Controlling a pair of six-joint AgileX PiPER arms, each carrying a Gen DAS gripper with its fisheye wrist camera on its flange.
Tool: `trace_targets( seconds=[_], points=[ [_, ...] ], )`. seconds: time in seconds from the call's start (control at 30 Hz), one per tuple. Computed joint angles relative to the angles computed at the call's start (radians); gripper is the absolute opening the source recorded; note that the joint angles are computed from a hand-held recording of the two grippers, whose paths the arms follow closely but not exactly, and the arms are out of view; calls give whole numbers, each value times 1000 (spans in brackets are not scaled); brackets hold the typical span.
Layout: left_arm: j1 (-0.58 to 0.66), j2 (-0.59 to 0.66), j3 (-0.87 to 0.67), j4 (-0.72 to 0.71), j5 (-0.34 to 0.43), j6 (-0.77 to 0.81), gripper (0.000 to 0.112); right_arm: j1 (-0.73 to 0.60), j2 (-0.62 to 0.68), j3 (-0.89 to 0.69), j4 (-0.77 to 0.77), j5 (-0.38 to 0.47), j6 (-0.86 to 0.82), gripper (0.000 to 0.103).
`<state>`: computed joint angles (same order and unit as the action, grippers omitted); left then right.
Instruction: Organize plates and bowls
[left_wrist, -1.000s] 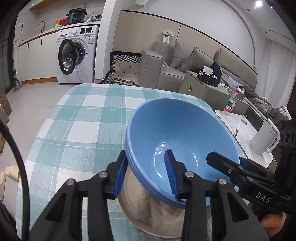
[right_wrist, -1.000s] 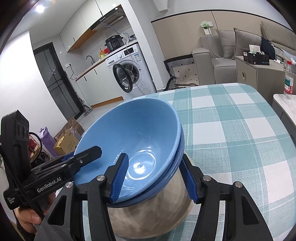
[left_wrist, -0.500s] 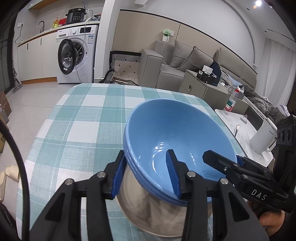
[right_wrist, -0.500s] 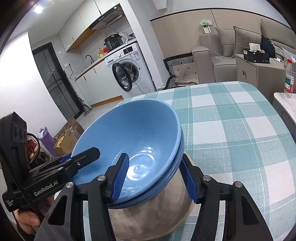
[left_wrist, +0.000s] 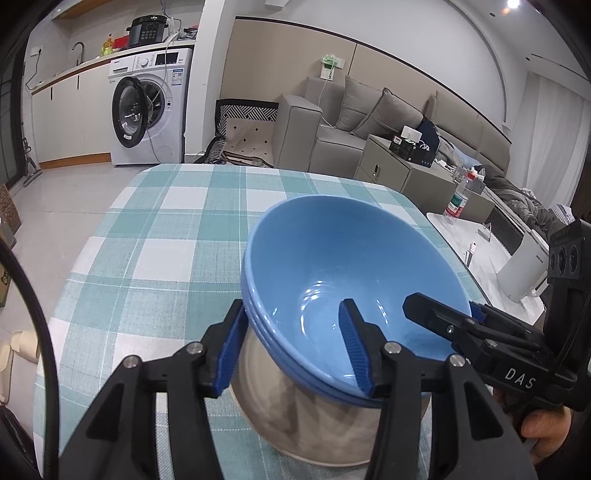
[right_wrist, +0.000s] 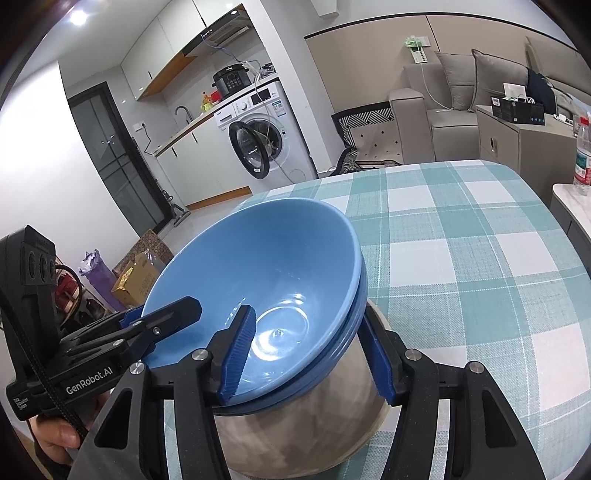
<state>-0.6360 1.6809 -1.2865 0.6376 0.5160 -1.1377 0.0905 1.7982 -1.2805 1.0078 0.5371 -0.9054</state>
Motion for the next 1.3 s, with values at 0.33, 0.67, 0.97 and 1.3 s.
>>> trace_targets(
  seconds=[0.33,0.67,0.97,1.3],
  points=[
    [-21,-70,39,63,38,-23,71,-28,-67,57,24,-16,-115,83],
    [-80,-160,139,277,70,-168,103,-77,-155,162,165,6,-391,101],
    [-163,-232,298,520,121,-384,103,-159,-292,374,481,104,-821,102],
    [-215,-241,451,764,153,-679,103,-214,-357,543,609,148,-996,102]
  ],
)
